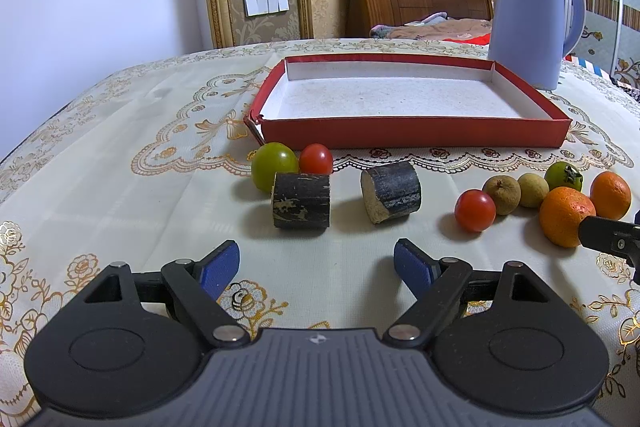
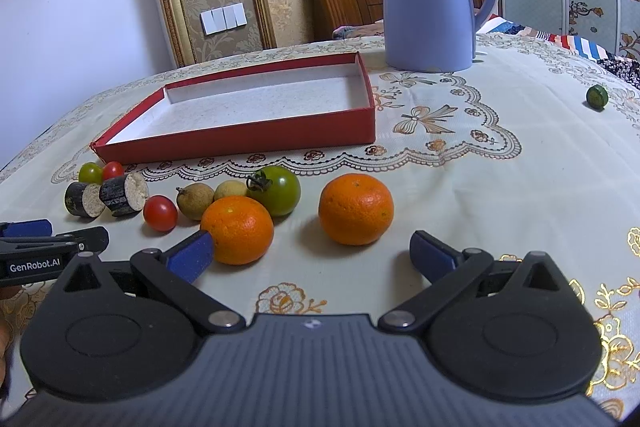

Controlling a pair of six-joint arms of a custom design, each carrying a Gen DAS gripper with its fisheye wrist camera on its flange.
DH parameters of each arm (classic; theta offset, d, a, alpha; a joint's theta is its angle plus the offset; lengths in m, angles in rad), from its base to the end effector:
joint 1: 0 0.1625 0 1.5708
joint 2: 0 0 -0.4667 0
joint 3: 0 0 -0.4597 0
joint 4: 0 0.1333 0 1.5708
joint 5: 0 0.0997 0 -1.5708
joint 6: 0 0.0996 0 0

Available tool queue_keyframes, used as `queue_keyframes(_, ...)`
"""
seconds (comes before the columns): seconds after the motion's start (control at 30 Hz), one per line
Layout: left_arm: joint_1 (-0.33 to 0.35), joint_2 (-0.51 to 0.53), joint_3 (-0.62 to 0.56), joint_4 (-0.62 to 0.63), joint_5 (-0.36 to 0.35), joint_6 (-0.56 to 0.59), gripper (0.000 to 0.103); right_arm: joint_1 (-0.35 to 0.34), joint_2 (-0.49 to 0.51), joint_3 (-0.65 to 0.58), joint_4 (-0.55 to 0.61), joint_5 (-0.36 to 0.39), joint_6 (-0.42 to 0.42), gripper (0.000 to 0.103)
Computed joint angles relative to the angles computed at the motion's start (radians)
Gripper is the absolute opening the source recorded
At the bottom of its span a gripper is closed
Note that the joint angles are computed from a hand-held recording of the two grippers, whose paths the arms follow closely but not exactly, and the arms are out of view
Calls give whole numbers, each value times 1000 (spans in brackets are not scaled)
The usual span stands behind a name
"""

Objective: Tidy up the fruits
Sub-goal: 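Move the left gripper toward the dark wood cylinder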

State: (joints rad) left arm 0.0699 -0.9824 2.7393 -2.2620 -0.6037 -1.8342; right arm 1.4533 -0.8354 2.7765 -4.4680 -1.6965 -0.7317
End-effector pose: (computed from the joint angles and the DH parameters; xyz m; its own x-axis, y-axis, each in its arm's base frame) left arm -0.1573 -0.2268 -0.0157 -0.6429 -0.1932 -0.7412 0.5299 0.5866 -0.6125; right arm 0.0866 -0.2972 0.1045 -0.7693 -0.2204 0.5996 -0.6000 0.5718 -0.5595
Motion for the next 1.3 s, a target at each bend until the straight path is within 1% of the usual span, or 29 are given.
queue_keyframes(0.27, -5, -11, 21, -40, 1, -1, 85, -2, 1, 1, -1, 2, 0, 103)
queue_keyframes(0.47, -5, -42, 29, -1, -1, -71, 85, -11, -1, 4, 1, 17, 5, 103)
queue_keyframes(0.63, 29, -40, 7, 11, 7, -39, 85, -16, -9, 7, 10, 25, 10, 103)
queue_keyframes(0.73, 44, -43, 11, -34, 18, 12, 85, -20, -14, 9, 15, 33, 12, 103)
queue_keyframes(0.9, 79, -81, 13, -48, 30, 58, 85, -22, -16, 10, 16, 35, 14, 103)
queue_keyframes(0.97, 86, -93, 6, -7, 35, 48, 85, -22, -15, 10, 16, 35, 14, 103)
queue_keyframes(1.1, 112, -100, 6, -3, 42, 64, 85, -22, -14, 10, 14, 35, 13, 103)
queue_keyframes(1.3, 132, -99, 16, -53, 72, 93, 84, -23, -13, 10, 12, 36, 12, 103)
